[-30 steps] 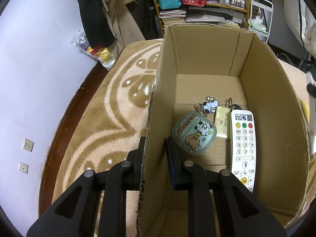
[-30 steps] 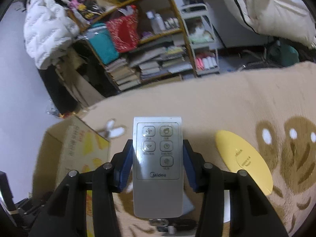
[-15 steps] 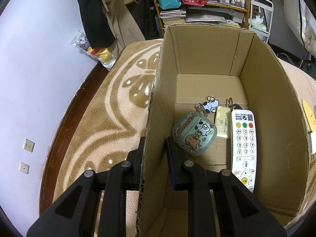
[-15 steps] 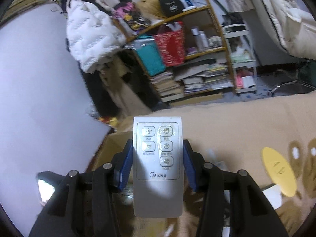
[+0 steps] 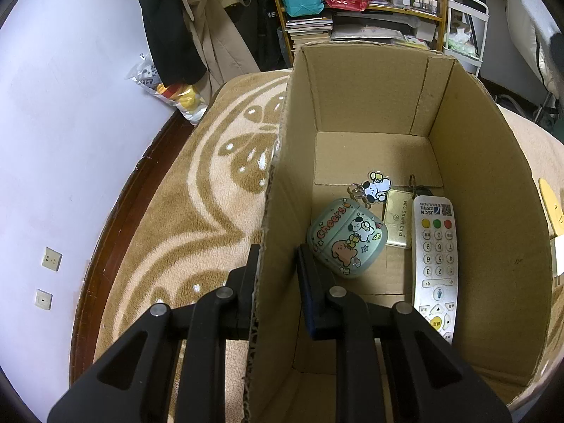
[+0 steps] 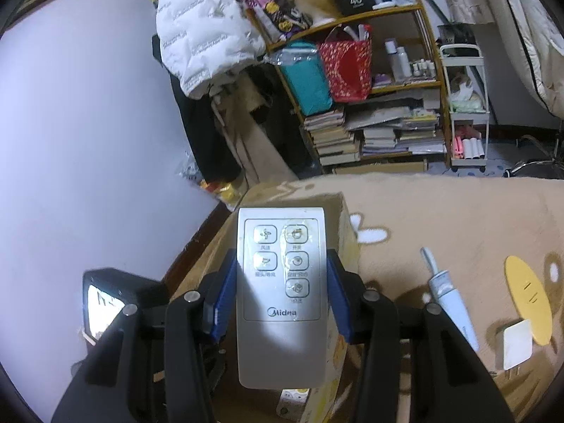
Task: Organize rigid objects
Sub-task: 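Carry the Midea remote into the box and open the right tool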
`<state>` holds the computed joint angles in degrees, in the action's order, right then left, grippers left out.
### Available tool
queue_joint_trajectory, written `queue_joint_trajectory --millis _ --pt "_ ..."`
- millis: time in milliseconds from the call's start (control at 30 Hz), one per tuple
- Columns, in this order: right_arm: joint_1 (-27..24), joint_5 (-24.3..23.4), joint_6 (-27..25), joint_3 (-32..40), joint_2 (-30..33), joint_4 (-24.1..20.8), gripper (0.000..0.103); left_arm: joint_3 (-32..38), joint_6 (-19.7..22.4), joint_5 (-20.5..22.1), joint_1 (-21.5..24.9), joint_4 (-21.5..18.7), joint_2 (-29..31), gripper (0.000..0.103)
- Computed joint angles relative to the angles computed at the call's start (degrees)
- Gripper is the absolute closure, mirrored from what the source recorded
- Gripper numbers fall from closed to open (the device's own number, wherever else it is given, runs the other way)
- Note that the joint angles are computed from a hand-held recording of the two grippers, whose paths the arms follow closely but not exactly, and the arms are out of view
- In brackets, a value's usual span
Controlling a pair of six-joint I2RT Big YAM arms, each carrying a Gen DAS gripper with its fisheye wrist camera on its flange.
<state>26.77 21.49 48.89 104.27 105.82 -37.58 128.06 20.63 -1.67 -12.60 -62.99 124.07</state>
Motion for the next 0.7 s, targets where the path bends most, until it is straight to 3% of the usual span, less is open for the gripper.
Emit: queue_joint_trajectory --millis 400,500,567,700 --pt "0.25 -2.03 -0.03 1.82 2.12 -2.24 0.050 0.92 -0.17 0.39 0.24 -0.79 0.44 0.084" --pt "0.36 -0.72 -0.67 2.27 2.43 -1.89 0.049 0.99 -0.19 0.44 0.23 -0.87 0.43 0.084" --pt "0.39 0.79 -1.43 2.51 2.40 -2.17 0.043 1.05 -0.20 0.64 0.29 -0.94 0.43 0.083" --pt "0.31 4.43 -1.39 1.42 1.13 -2.84 0.020 1.17 -0.23 0.36 0.24 -1.08 0.44 0.083"
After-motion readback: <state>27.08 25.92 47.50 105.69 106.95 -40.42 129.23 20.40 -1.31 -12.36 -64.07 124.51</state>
